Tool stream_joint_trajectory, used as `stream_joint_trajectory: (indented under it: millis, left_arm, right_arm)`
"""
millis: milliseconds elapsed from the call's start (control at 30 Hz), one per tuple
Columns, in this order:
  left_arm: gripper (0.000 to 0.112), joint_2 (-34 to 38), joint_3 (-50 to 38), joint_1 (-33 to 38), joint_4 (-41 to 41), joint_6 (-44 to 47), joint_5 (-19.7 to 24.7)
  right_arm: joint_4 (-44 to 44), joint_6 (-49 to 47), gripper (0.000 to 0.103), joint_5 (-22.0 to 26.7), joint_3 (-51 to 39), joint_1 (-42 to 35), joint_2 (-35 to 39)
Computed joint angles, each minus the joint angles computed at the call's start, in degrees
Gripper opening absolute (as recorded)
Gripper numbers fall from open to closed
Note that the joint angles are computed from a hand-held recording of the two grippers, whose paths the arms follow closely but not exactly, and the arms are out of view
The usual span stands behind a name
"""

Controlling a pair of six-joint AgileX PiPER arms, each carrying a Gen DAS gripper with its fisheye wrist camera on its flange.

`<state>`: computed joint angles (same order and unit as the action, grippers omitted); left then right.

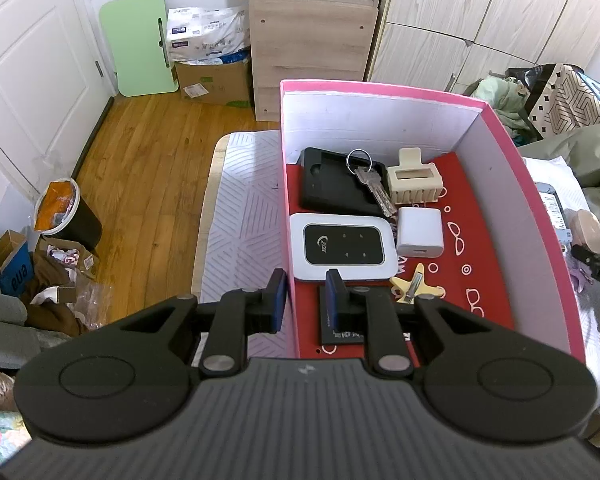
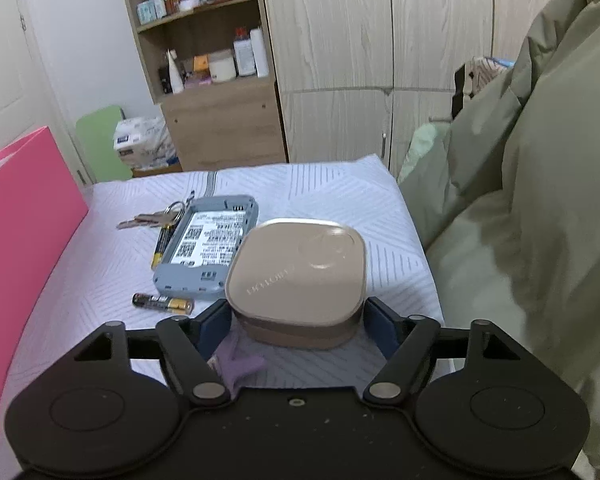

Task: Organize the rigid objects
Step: 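Return right gripper to the bed and grasp the beige round case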

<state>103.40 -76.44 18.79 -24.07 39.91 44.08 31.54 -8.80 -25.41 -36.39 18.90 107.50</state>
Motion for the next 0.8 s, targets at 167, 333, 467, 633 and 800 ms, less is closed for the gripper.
stream_joint_trajectory:
  millis: [167,333,467,633,800]
  left_arm:
    - [0.018,0.07,-0.14,0.05,-0.17,0.06,0.2]
    - [0.018,0.08,0.01,-0.03,-0.28,0.1,0.01]
    - [0.018,0.11,-0.01,-0.02,-0.38,0.05,0.06]
    - [0.018,0.15,-0.1,0.06,-0.35,-0.08,0.2]
    - [0.018,0.49,0.09,-0.16,-0.28,-0.59,-0.23]
  right_arm:
    - [11.74,-6.88,0.093,-7.55,-0.62,6.15,3.59]
    - [18.14,-8.86,0.084,-10.21,-0.83,8.12,4.01]
    - [16.77,-6.38,0.077,-10.16,0.79,7.59,2.47]
    - [11.47,-1.72,0.077,-10.63,3.47,7.71,0.01]
    - [12.73,-4.83,0.077,-10.92,5.3,10.34,-5.15]
